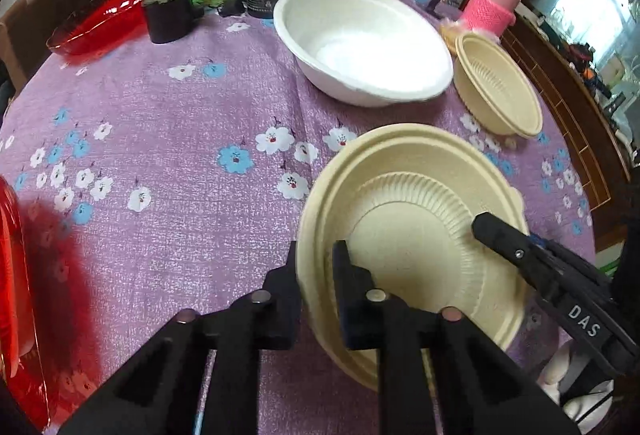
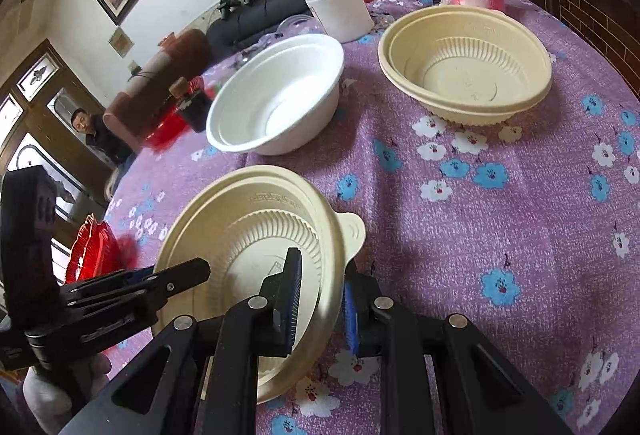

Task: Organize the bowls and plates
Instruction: 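Grasp the rim of the cream plastic bowl with the right tool, then carry the cream bowl over the red plate stack and lower it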

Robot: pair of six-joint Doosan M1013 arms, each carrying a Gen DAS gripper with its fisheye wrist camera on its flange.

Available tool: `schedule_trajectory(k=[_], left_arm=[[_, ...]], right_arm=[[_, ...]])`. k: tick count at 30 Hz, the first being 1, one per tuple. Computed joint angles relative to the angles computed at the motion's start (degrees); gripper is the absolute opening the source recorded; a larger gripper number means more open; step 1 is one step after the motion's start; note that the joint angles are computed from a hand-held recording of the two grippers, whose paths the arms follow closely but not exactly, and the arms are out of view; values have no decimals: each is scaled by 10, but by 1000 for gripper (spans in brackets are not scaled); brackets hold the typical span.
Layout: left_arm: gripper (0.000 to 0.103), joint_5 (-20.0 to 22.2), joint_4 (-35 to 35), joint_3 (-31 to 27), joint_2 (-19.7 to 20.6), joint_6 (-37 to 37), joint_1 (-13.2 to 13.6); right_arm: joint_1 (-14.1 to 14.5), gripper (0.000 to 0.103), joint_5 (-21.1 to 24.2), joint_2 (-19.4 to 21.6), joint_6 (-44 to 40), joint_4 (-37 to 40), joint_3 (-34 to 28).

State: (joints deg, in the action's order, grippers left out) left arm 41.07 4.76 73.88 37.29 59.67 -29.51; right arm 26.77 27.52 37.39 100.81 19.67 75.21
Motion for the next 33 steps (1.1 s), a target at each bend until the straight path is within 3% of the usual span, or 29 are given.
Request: schedule_trajectory(k=[4,7,13,18,21,26,33], left_arm=[[13,-12,-13,8,-5,4,2],[13,-16,-5,16,-13,-12,1],[14,-50,33,59,-48,-57,-5],[14,-84,80,102,-85,-101,-7],[14,-98,113,129,-108,-131,-6],[14,-120,157,164,-138,-179,1],[14,-150,231,218,-191,-269,30]], right_arm=[[1,22,6,2,15,-16,-3],[2,20,-15,-1,8,-11,5],[5,20,-87,-16,-130,108,33],[14,21,-95,-17,-231,191,38],[24,21,-96,-18,-230,182,33],[47,21,-97,-22,-146,95,20],[78,21,-70,-14,-124,47,-36]])
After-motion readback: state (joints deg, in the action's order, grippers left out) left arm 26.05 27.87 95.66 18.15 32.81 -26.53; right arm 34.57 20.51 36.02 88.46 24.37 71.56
